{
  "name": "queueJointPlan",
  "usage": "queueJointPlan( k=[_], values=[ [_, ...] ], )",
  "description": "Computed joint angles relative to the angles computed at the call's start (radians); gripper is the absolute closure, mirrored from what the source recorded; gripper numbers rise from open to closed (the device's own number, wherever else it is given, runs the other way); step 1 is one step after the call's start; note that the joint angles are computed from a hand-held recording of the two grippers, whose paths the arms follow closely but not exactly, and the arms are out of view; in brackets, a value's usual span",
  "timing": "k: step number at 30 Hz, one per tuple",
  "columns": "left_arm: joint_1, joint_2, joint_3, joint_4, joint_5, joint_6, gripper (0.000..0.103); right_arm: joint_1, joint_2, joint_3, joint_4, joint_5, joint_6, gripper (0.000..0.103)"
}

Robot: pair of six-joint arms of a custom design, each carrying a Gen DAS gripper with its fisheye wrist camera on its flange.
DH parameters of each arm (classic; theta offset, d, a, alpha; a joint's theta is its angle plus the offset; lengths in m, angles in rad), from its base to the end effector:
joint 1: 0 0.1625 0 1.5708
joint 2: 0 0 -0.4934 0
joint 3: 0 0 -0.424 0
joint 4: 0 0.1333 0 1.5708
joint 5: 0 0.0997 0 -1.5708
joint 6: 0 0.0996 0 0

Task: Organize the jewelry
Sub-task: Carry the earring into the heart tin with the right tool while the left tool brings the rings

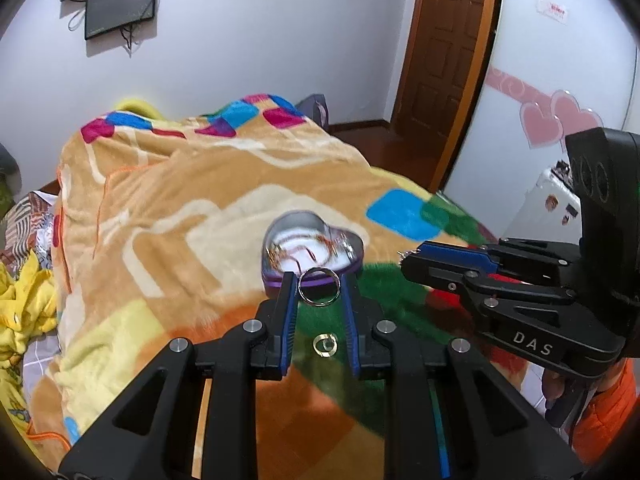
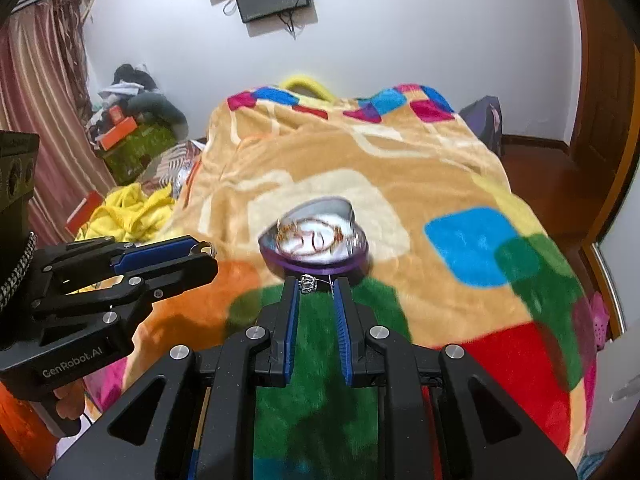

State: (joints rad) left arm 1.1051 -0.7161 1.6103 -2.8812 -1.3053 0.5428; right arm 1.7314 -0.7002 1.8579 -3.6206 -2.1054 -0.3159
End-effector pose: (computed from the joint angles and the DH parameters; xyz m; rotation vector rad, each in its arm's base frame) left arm -0.2023 -0.7576 0.1082 1.2865 2.4952 -0.5777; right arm 0.1897 -0.6549 0.1159 0.2550 -2.3513 1.0682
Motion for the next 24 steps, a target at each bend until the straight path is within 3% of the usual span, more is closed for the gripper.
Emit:
queueJointPlan(
  k=[24],
  values=[
    [0.032, 0.108, -0.194, 0.069, -0.035, -0.049, 0.082, -0.020, 0.038, -0.132, 0.051, 0.040, -0.042, 0.087]
  ],
)
